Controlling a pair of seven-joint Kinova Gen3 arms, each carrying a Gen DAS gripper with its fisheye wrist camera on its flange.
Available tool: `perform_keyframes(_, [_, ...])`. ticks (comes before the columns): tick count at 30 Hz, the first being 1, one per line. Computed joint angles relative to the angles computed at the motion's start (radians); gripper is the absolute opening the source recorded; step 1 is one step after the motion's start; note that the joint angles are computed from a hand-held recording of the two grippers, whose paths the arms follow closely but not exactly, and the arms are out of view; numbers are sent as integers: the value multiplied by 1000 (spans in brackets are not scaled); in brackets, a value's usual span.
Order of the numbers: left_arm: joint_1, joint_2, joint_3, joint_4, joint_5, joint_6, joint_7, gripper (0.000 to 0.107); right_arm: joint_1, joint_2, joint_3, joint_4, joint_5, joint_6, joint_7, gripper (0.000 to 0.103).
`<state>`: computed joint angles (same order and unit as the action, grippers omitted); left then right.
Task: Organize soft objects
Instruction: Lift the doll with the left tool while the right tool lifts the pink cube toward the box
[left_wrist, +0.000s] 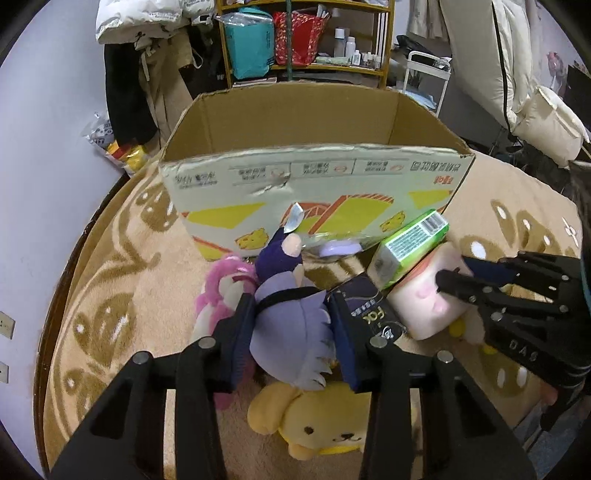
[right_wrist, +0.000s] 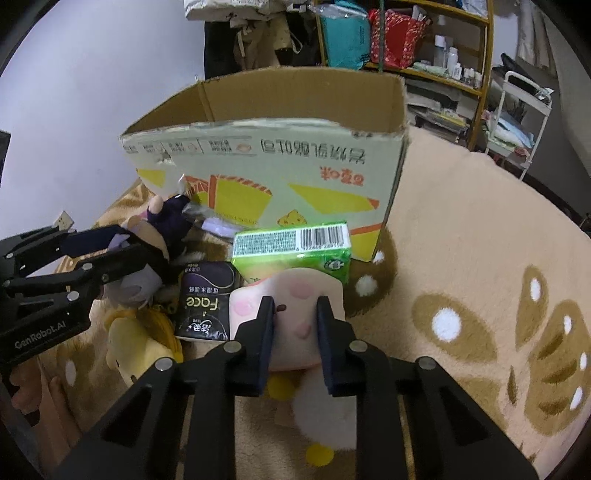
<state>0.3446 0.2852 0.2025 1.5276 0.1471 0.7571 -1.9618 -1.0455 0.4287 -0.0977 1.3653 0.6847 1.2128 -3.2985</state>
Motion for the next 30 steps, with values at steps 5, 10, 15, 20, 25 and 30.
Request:
perform_keyframes(5, [-39, 6, 5, -17, 65, 29, -12, 37, -20, 6, 5, -26, 23, 47, 5, 24])
perform_keyframes(10, [-48, -13, 3, 4, 80, 5, -25, 37, -51, 12, 11, -52, 64, 90, -15, 24])
perform_keyframes(15, [-53, -40, 2, 38, 88, -35, -33, 37, -73, 31, 17, -94, 90, 153, -13, 24])
perform_keyframes(20, [-76, -69, 8, 71, 134, -74, -65, 37, -107, 43, 28, -125, 128, 228, -19, 24])
perform_keyframes(25, [-91, -111, 14, 121, 173, -143, -111, 37, -146, 58, 37, -160, 185, 309, -25, 24])
perform_keyframes(30, [-103, -150, 17, 166, 233, -198, -180, 37, -176, 77, 44, -197, 226, 376, -6, 23])
